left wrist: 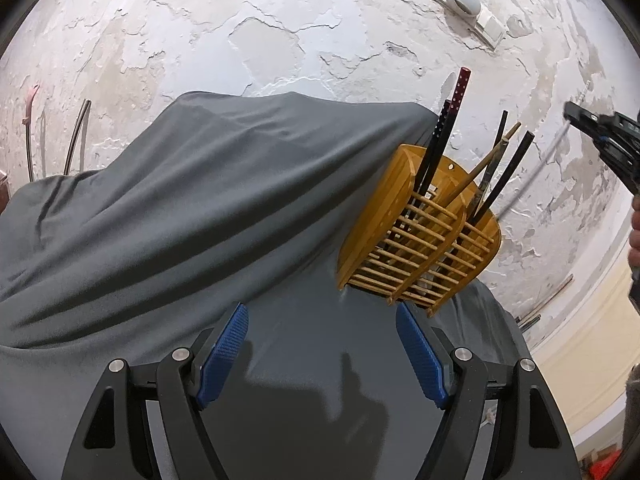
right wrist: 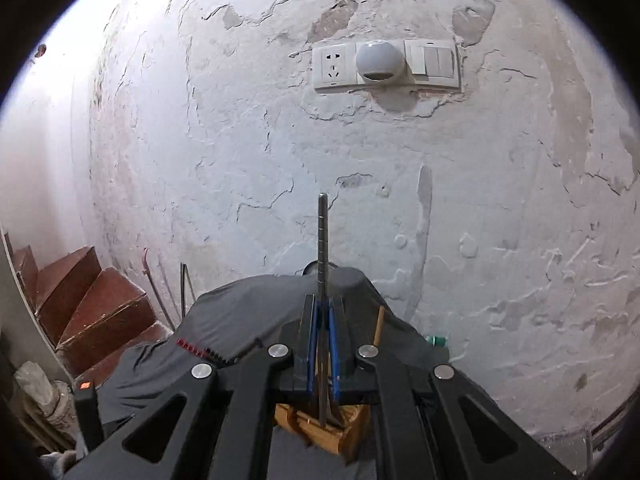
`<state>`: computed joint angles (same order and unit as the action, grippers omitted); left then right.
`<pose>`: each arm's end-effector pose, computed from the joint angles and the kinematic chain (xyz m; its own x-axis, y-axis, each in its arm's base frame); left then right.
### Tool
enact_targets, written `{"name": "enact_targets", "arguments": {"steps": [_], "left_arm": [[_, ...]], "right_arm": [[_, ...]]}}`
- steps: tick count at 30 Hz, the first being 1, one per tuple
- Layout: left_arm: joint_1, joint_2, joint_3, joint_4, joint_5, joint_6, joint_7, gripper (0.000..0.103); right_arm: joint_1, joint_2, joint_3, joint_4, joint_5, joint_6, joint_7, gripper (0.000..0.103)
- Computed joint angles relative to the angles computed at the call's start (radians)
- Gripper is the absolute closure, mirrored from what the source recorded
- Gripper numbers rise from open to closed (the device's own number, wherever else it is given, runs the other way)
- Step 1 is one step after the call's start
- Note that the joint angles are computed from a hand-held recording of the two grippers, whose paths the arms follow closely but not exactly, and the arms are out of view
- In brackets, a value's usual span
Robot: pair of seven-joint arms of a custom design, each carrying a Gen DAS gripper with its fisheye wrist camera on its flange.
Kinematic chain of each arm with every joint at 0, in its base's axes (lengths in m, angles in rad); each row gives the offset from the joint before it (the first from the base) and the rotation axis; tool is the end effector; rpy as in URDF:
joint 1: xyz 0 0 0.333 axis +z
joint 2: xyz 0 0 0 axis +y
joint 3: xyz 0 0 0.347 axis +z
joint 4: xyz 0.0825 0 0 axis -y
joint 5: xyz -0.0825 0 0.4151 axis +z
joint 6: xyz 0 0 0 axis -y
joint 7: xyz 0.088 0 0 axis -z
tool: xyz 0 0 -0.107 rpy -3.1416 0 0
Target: Organize utensils
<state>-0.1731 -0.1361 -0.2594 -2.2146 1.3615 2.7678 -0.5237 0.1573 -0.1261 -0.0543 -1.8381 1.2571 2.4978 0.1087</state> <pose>0.4870 -0.2759 0.4979 0.2516 -0.8843 0.3933 -0.4436 -0.4666 -0.7652 0.5958 0.0535 0.6931 0.6891 -0.7229 0.0513 -0.1779 -0.2374 -0.9550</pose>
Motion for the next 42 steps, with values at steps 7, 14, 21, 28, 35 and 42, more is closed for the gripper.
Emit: {"name": "enact_targets", "arguments": {"steps": [7,14,21,28,35,42], "left_arm": [[-0.001,0.007,0.001,0.004,-0.003,0.0,0.014,0.021],[-0.008,0.019,0.001,0.016,0.003,0.0,0.034,0.021],[-0.018,0.036,0.0,0.038,0.054,0.017,0.032,0.021],[-0.027,0.044,0.005,0.045,0.073,0.022,0.032,0.021],[-0.031,0.04,0.004,0.045,0.106,0.026,0.01,0.021],[-0.033,0.048,0.005,0.051,0.106,0.037,0.027,0.021]], "right_arm": [[0.017,0.041,0.013,-0.014,0.118,0.078,-0.167,0.096],[-0.004,0.056,0.024,-0.055,0.058,0.06,-0.155,0.096],[-0.009,0.032,0.022,-0.119,-0.017,0.055,-0.139,0.094],[-0.039,-0.002,0.005,-0.197,-0.272,-0.021,-0.038,0.072],[-0.107,-0.016,-0.028,-0.279,-0.547,-0.192,-0.039,0.068],[-0.161,0.0,-0.056,-0.319,-0.54,-0.14,0.01,0.068]]}}
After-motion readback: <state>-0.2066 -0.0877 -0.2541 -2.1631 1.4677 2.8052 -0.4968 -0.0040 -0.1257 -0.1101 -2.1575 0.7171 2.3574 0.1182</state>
